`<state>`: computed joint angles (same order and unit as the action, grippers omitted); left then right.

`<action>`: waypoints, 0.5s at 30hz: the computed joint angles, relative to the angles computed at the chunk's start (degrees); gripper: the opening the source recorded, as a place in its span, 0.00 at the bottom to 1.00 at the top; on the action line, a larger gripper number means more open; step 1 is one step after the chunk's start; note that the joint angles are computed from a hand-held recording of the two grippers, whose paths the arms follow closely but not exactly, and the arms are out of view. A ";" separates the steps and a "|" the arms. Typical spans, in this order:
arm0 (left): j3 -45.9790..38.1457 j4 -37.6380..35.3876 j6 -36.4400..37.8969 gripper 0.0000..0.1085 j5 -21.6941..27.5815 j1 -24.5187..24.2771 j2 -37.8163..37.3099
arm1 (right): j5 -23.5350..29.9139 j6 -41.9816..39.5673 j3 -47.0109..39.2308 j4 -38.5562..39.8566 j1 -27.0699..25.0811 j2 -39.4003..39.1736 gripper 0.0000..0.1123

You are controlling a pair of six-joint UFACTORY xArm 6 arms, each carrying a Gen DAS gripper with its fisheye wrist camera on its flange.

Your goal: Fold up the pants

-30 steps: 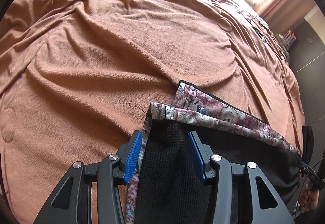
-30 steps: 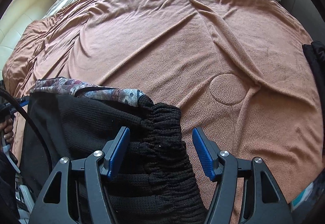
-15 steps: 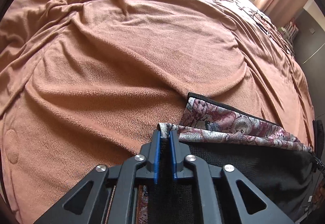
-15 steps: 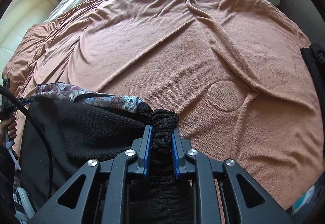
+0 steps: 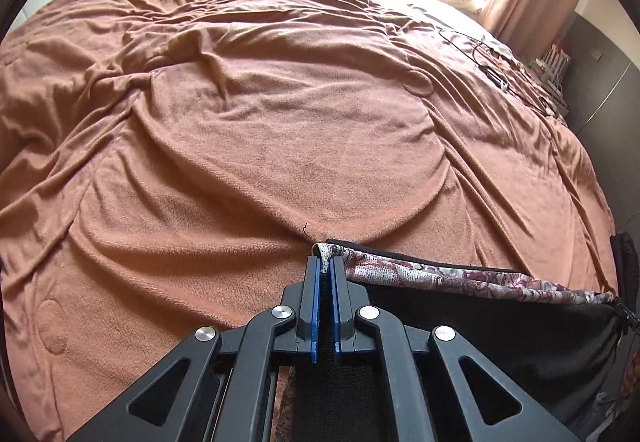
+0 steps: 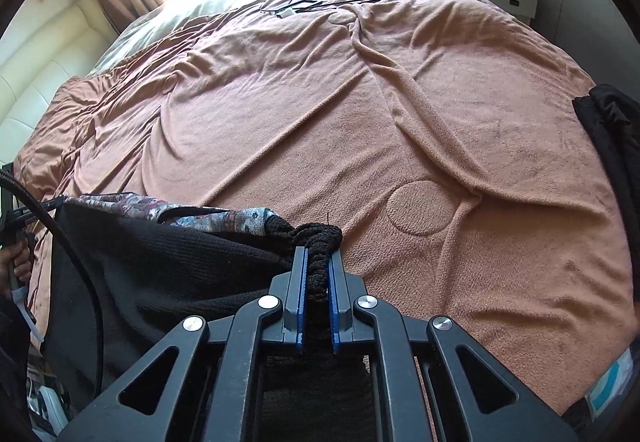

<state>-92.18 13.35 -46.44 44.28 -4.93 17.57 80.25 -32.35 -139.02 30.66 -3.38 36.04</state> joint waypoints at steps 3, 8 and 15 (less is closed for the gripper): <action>-2.10 -0.96 0.25 0.04 0.46 0.20 2.14 | -0.92 0.63 0.64 0.12 -0.30 -0.19 0.05; -4.72 -1.71 0.08 0.04 1.50 0.64 5.34 | -2.31 1.48 1.51 -0.31 0.05 -0.43 0.05; -5.83 -3.02 -0.41 0.05 2.09 1.33 7.86 | -3.41 3.58 -1.86 -2.55 1.82 2.38 0.05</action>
<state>-98.00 10.33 -46.84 46.37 -3.60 25.42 76.84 -28.76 -140.88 28.11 -1.56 38.42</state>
